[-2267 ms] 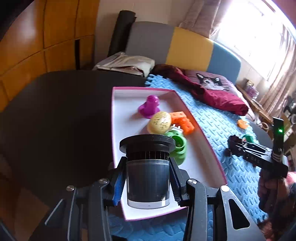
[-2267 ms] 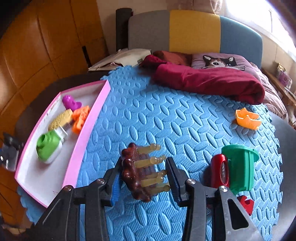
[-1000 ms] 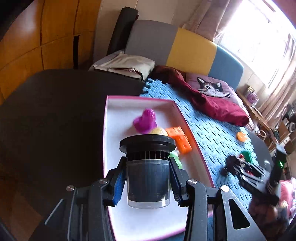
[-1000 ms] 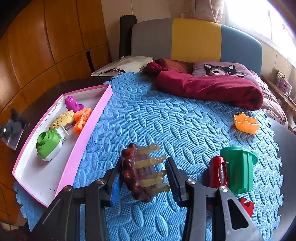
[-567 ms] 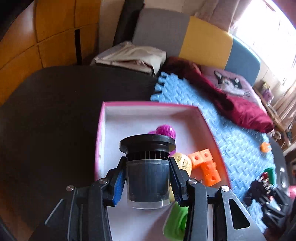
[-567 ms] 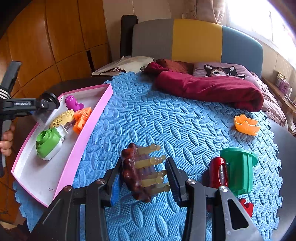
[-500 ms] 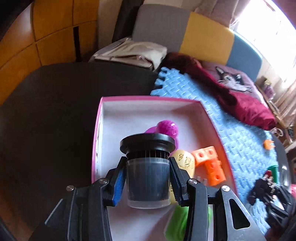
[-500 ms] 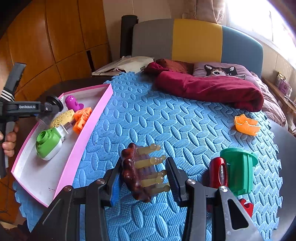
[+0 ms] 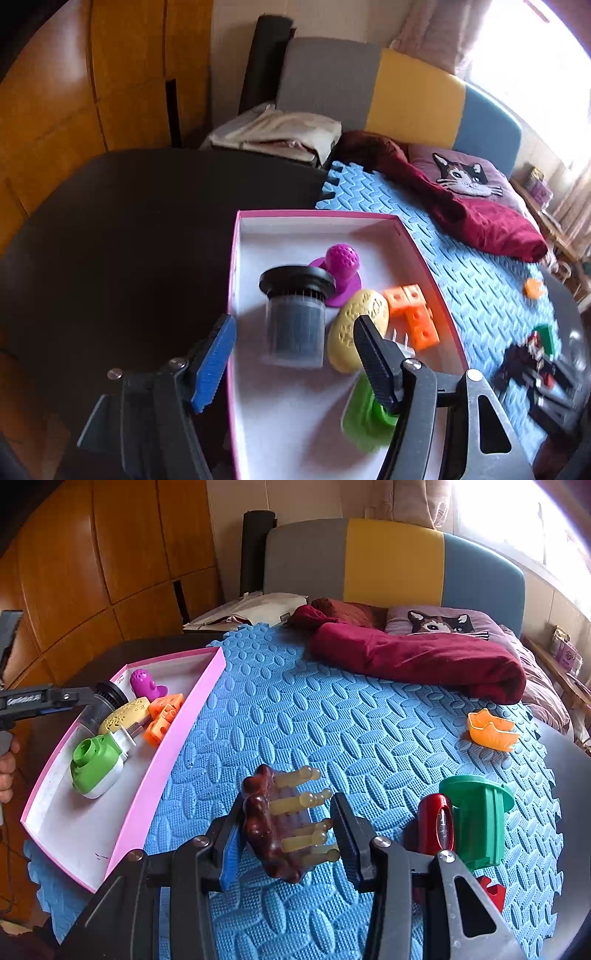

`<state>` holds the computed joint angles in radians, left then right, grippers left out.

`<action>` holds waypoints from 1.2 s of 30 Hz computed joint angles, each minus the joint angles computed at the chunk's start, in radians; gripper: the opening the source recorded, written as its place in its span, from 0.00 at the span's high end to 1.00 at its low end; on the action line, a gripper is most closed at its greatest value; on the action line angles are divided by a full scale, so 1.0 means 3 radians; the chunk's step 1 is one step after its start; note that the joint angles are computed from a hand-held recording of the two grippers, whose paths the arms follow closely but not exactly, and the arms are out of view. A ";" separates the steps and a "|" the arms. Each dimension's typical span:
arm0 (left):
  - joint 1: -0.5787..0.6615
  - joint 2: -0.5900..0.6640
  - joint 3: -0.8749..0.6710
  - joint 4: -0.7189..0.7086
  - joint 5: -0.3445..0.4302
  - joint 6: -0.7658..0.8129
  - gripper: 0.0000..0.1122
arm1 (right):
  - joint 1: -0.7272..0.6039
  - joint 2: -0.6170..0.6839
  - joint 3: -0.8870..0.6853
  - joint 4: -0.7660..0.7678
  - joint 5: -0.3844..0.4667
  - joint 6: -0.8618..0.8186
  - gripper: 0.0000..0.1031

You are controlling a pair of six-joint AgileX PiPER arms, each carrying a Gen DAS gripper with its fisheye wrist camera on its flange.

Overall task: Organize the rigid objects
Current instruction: 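Carry the clear jar into the white tray and release it with the left gripper, then carry the brown spiky toy into the tray and release it with the right gripper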

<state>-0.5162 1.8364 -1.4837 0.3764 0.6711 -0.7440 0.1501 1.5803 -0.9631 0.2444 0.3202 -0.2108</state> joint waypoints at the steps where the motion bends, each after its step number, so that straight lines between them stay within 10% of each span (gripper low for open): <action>1: -0.0051 -0.0103 0.0132 0.0079 -0.0024 -0.0084 0.39 | 0.0000 -0.0003 0.0005 0.0002 -0.0003 0.0000 0.57; 36: -0.0524 -0.1053 0.1294 0.0835 -0.0116 -0.1027 0.39 | 0.0430 0.0023 -0.0035 -0.2212 0.0136 0.2402 0.57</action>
<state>-0.6735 1.5204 -1.0956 0.6269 0.6362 -1.0521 0.2790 1.5871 -0.9736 -0.4191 0.3612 0.5099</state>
